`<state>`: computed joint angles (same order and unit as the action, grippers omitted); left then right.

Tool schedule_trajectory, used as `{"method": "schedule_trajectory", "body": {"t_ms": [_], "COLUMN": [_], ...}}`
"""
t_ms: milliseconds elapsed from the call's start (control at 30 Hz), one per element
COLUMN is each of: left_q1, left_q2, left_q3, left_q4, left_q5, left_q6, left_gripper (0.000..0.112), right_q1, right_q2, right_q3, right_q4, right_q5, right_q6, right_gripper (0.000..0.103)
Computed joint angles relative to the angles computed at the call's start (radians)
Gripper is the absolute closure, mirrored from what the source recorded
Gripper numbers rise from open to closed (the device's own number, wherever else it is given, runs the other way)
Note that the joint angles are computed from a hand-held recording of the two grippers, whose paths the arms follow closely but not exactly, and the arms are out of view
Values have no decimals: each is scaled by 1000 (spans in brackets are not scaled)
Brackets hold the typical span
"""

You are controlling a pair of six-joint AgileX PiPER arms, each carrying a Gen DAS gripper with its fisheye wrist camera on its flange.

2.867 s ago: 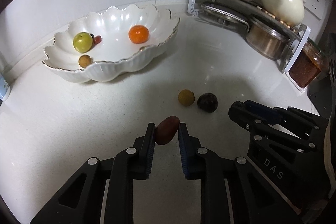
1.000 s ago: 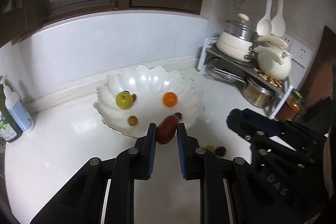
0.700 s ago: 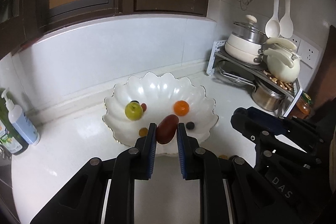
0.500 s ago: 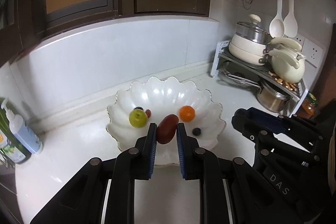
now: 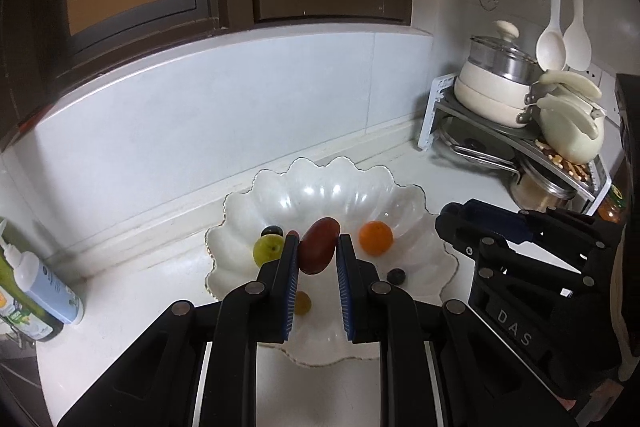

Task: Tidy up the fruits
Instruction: 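Carry the red date and dark plum over the white bowl with both grippers, then open both grippers to drop the red date and dark plum into the bowl, then pull both open grippers back from the bowl toward the last two fruits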

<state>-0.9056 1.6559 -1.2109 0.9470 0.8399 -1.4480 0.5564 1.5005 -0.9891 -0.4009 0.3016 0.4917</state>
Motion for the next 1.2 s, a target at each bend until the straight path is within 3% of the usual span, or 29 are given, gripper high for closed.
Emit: {"method": "schedule_trajectory", "body": {"t_ms": [367, 567, 933, 1000, 1200], "left_q1": [121, 190, 232, 235, 227], "left_q2": [116, 187, 267, 270, 259], "left_q3": [-112, -179, -251, -257, -256], "left_q4": [-125, -269, -384, -387, -355], "left_q5": [-58, -107, -96, -91, -59], "left_q6": [166, 314, 435, 441, 420], "left_gripper": [93, 93, 92, 90, 65], "right_q1": [-53, -85, -114, -115, -121], "right_q2": [183, 272, 345, 350, 336], "right_q3": [-177, -262, -318, -324, -322], "right_q4": [182, 275, 329, 334, 352], "right_q5": [66, 123, 175, 182, 192], "right_q6": [-205, -285, -324, -327, -327], "right_gripper": [79, 79, 78, 78, 71]}}
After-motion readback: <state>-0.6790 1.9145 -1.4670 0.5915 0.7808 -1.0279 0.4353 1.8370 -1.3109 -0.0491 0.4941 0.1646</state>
